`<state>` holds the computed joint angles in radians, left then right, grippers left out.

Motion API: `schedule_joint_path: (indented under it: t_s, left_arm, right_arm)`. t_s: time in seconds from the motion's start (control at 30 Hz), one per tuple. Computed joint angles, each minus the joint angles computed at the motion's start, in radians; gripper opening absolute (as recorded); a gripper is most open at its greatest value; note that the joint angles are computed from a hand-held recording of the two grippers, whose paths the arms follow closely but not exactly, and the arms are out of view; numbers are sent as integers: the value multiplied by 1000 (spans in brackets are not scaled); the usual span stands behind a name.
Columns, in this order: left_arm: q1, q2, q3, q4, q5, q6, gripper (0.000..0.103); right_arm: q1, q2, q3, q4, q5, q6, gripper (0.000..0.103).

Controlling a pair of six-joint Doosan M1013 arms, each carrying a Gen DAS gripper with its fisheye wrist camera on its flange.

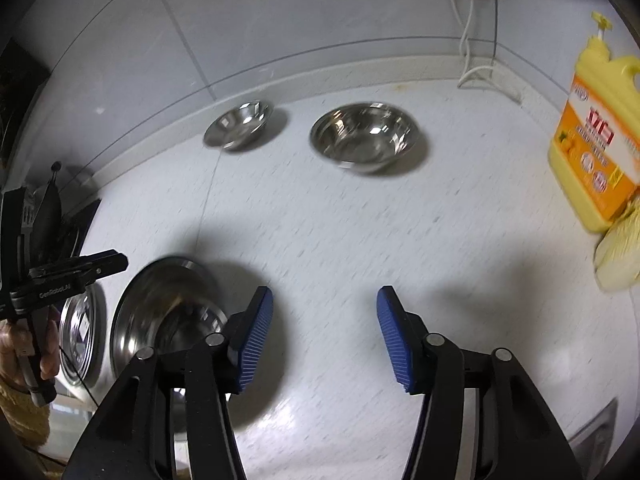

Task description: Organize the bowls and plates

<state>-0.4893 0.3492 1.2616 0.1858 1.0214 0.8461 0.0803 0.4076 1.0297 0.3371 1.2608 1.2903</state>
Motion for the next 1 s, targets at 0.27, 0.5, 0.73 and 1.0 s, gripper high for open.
schedule_joint_path:
  t_s: [0.27, 0.5, 0.73, 1.0]
  left_arm:
    - [43, 98, -143, -108, 12, 161, 37]
    - [75, 219, -320, -220, 43, 281, 37]
    - [101, 342, -488, -322, 94, 344, 37]
    - [107, 451, -645, -371, 148, 321, 37]
  right_arm:
    - [-8, 102, -147, -10, 35, 43, 52]
    - [-23, 209, -286, 14, 62, 86, 52]
    - [-32, 330, -467, 4, 114, 135, 53]
    - [-21, 459, -685, -21, 243, 164, 54]
